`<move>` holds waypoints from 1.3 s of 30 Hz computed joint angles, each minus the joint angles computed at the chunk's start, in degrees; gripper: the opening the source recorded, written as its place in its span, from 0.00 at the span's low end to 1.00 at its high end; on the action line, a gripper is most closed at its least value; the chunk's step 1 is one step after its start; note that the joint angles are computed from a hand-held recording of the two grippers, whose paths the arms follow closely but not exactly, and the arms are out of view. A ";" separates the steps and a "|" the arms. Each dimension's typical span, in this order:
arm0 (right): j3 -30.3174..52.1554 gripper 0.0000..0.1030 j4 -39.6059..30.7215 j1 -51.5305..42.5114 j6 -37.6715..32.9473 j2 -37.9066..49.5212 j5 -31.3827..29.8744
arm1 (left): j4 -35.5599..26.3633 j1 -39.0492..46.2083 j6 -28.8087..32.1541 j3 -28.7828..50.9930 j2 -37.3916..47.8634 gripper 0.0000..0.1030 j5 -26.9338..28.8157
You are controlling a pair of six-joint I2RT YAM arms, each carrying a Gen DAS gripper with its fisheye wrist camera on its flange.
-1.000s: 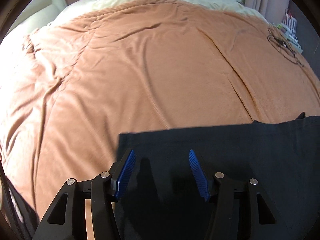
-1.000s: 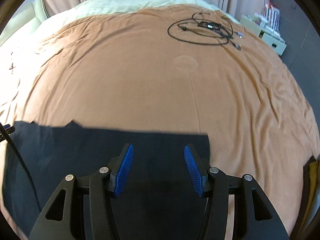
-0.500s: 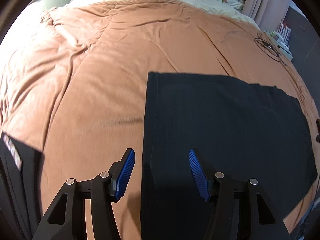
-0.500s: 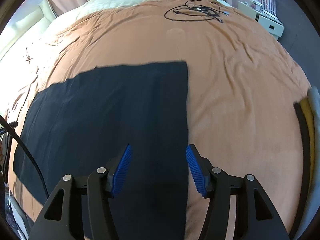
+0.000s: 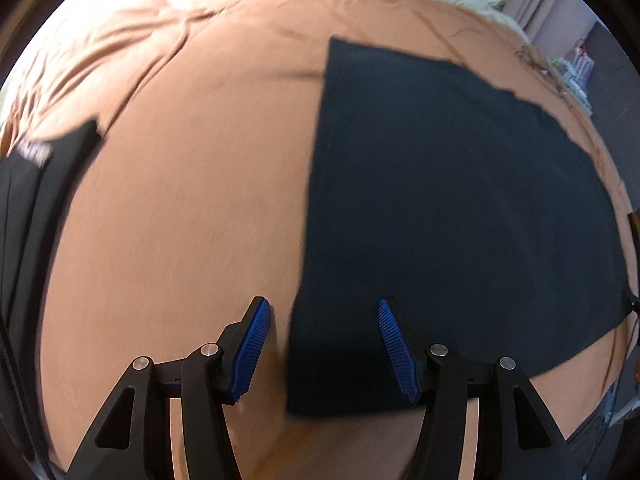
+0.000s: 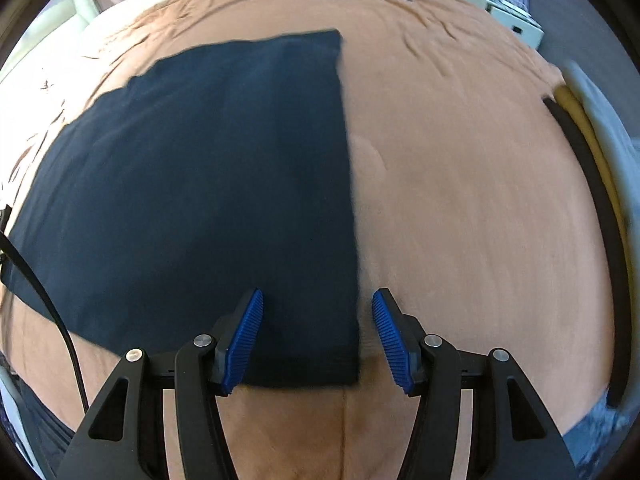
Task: Fold small clothes
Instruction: 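Move both open tools over the edge of the folded shirt, then grasp a corner of the folded shirt with the left tool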
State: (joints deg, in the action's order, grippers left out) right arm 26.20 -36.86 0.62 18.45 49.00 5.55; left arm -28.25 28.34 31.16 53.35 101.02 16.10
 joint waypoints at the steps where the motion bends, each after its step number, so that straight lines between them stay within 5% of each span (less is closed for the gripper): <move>1: -0.61 0.54 -1.10 0.27 0.70 -1.95 0.43 | 0.15 1.06 0.23 -0.54 -0.26 0.57 0.50; 5: -0.80 0.54 -7.69 3.86 7.19 -8.30 3.94 | -3.12 6.05 0.01 0.41 -0.29 0.57 3.97; 12: 1.28 0.54 -16.05 23.27 24.67 -16.70 15.29 | -10.97 13.09 0.03 2.79 1.57 0.57 12.81; 21: 4.94 0.47 -19.94 52.30 47.33 -14.12 27.99 | -17.48 16.12 -3.07 5.20 8.21 0.45 21.42; 27: 5.84 0.45 -7.62 56.11 45.19 -6.16 26.00 | -16.13 16.23 -5.42 5.82 9.74 0.44 25.09; 35: 8.67 0.33 7.25 54.66 39.68 9.78 22.32 | -13.83 16.63 -6.82 6.35 11.53 0.11 26.22; 39: 9.72 0.20 15.60 51.04 35.14 17.44 17.79 | -15.50 17.55 -4.57 6.76 10.18 0.07 28.75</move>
